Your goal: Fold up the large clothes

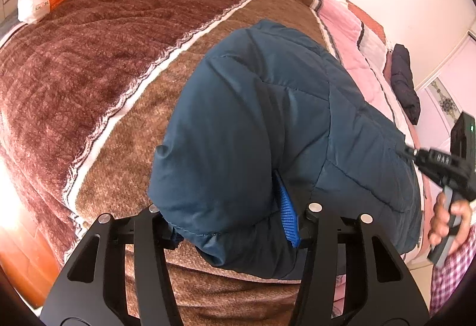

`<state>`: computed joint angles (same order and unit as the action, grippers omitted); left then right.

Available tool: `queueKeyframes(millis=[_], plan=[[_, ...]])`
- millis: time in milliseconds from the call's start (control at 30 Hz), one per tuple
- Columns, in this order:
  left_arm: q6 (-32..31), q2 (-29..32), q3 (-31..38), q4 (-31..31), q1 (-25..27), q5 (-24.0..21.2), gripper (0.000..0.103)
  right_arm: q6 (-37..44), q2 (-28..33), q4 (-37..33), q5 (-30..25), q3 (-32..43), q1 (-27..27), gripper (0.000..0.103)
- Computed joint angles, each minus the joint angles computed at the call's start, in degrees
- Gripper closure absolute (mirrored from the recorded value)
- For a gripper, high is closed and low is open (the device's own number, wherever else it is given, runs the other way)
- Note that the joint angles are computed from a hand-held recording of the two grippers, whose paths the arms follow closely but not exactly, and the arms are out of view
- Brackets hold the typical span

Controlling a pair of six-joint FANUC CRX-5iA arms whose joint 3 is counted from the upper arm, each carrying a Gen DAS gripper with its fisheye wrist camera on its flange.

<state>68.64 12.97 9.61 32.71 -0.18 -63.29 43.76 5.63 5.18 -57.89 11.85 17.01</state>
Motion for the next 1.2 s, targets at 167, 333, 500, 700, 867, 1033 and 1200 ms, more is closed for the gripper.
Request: queueKeyframes(millis=[167,333,500,700,867,1033,1200], plan=[[-0.16,-0.27,-0.01,-0.17,0.01,-0.23,0.052,0.84,2.24,-3.61,-2.48,0.94,-0.69,0.101],[-0.68,-0.52,-0.25,0.04,-0.17,0.28,0.05,2.26,5.65,-3.05,-6.25,2.61,0.26,0.103],[2.01,0.24,1.43,-1.76,-0.46,-0.86,0.043,0.24,6.83,-1.74,-6.6,3.08,0.73,0.103],[3.7,1.12,1.81,0.16,0.43,-2.29,0.042,-4.87,-0.25,0.38,-1.9,-2.93,2.93,0.103],[2.87,0.09,0.43,-0.35,0.12,-0.48,0.042,-6.79,-8.21,-0.54,-0.16,-9.89,8.17,0.103],[2.45,-0.32,0.49,-0.94,-0.14,-0.24,0.044,-5.7,-7.47,-5.04,-0.74,-11.33,8.63,0.103],[1.51,-0.66,0.5,-0.6,-0.27,0.1,0.051,-3.74,-5.19,-8.83,-0.39,-10.65,6.15,0.103]])
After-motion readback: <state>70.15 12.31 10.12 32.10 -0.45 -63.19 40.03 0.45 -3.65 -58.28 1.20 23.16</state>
